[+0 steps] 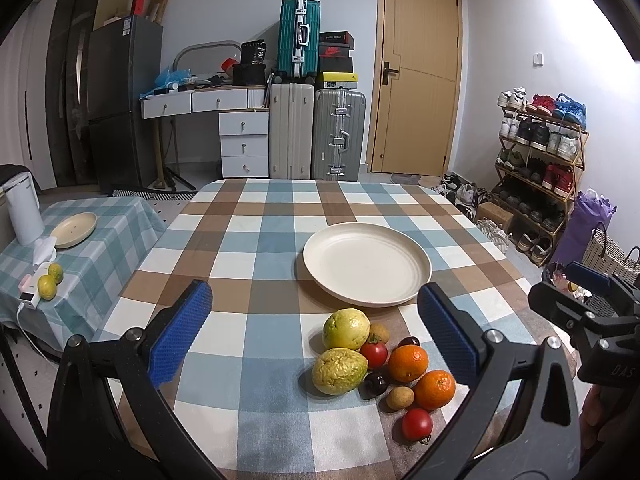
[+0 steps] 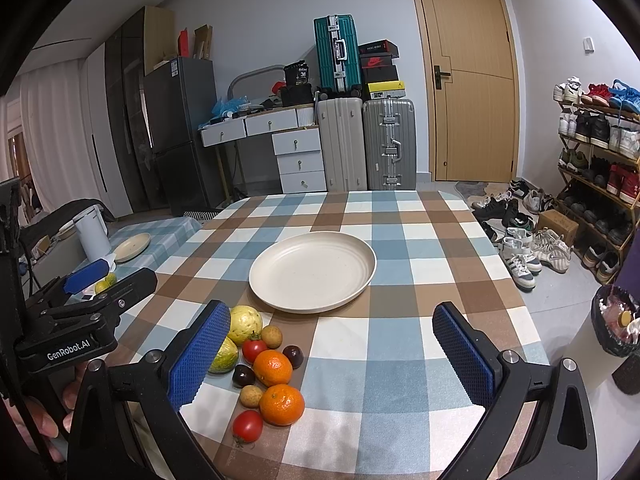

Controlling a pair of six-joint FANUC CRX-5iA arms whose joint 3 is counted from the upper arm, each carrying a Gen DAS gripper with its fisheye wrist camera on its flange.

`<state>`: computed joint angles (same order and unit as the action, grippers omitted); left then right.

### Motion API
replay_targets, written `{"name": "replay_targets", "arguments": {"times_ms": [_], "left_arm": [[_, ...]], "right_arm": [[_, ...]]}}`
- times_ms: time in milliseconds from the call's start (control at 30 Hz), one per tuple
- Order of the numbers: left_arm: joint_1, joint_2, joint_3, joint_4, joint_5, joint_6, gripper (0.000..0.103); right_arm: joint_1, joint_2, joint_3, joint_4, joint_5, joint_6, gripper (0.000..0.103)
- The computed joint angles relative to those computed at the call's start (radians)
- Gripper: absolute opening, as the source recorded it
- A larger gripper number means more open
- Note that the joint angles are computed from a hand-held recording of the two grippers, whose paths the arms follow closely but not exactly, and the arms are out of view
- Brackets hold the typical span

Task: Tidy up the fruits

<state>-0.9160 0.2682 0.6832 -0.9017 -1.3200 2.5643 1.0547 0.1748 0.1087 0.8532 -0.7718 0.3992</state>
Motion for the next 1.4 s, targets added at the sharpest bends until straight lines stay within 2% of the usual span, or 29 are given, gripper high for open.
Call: {"name": "replay_targets", "arguments": {"times_ms": [367, 600, 667, 767, 867, 1133, 1400], "left_arm": [[-0.004, 0.003, -0.005, 0.006, -0.001, 0.002, 0.102], [0.011, 0.016, 0.014, 0.028, -0.052, -0.020, 0.102], [0.039, 0.019, 0.015, 0.074, -0.062, -0.030, 0.102], [0.095, 0.018, -0.006, 0.184, -0.038, -0.053, 0.102], [0.116, 0.033, -0.003, 0.216, -0.050, -0.083, 0.102], [0.207, 0.049, -0.041, 0.404, 0.014, -0.152, 0.102], [0.238, 0.097, -0.010, 0.472, 0.009, -0.229, 0.102]], "right_arm": [[0.003, 0.000, -0.002, 0.002, -0.003, 0.002, 0.103], [0.003, 0.008, 0.011, -0.013, -0.006, 0.006, 0.103], [0.002, 0.015, 0.022, -0.021, -0.011, 0.015, 0.103], [0.000, 0.021, 0.032, -0.030, -0.009, 0.026, 0.103], [-0.005, 0.037, 0.055, -0.045, -0.005, 0.057, 0.103], [-0.026, 0.113, 0.174, -0.136, -0.018, 0.160, 0.103], [-0.046, 0.167, 0.262, -0.205, -0.018, 0.236, 0.103]]}}
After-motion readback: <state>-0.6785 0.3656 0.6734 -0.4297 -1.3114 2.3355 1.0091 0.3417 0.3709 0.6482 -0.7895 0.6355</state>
